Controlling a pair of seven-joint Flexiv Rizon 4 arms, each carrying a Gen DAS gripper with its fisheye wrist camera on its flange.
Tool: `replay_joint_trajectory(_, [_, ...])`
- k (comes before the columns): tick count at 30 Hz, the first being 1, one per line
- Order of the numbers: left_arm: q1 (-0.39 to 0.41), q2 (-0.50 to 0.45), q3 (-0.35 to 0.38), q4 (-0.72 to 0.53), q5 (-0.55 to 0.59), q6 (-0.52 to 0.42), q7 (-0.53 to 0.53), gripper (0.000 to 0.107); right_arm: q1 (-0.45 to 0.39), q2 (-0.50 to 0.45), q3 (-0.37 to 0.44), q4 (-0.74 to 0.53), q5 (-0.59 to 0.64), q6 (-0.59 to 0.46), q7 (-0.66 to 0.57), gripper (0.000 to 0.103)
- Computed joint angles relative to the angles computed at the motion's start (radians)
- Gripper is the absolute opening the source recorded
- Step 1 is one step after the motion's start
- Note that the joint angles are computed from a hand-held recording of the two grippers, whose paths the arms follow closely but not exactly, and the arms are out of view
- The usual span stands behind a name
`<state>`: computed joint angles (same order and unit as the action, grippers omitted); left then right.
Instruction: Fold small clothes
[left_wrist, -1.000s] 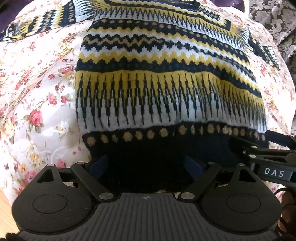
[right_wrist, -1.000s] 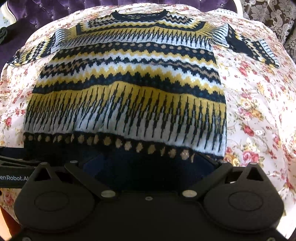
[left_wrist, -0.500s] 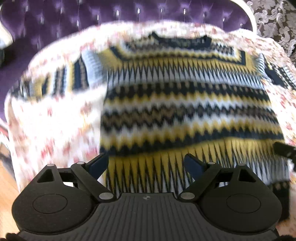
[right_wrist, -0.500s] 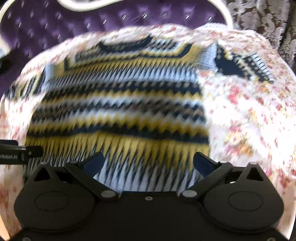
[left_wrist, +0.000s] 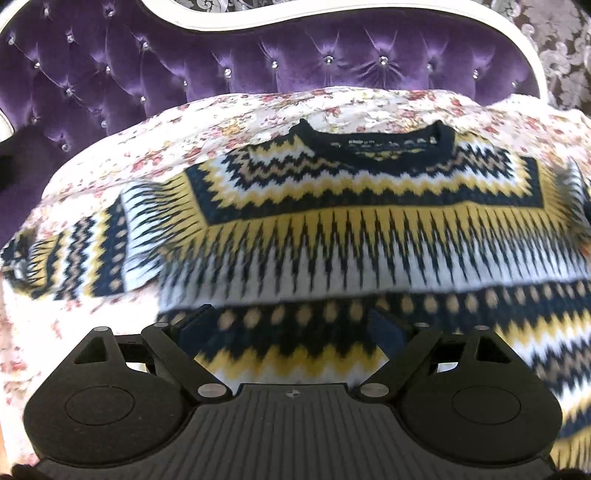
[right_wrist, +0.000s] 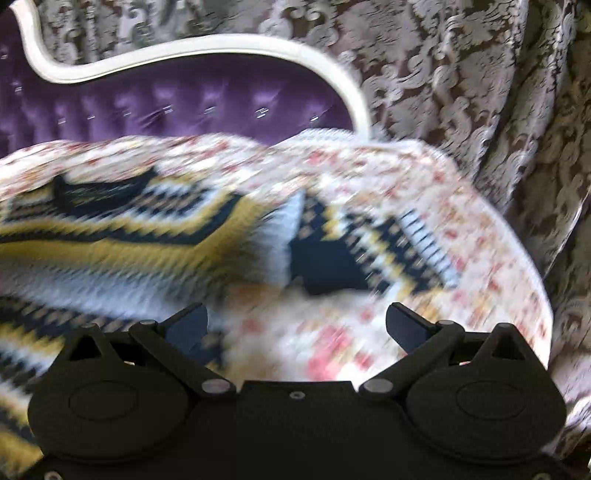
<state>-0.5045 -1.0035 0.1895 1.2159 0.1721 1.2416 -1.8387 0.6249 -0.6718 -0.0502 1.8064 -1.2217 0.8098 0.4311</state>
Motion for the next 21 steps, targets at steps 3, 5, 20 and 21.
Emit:
replay_joint_trajectory(3, [-0.019, -0.065, 0.042, -0.084, 0.005, -0.005, -0.044, 0.089, -0.026, -0.008, -0.042, 0.016, -0.089, 0.039, 0.078, 0.102])
replay_joint_trajectory(5, [-0.019, -0.1, 0.056, -0.119, 0.017, 0.031, -0.071, 0.09, -0.047, -0.013, -0.054, 0.024, -0.137, 0.052, 0.121, 0.102])
replay_joint_trajectory(20, [-0.067, -0.196, 0.183, -0.126, -0.039, 0.257, -0.139, 0.103, -0.107, -0.12, -0.079, -0.039, -0.197, 0.157, 0.052, 0.08])
replay_joint_trajectory(21, [-0.071, -0.198, 0.189, -0.126, -0.046, 0.26, -0.136, 0.103, -0.12, -0.113, -0.081, -0.028, -0.219, 0.192, 0.082, 0.075])
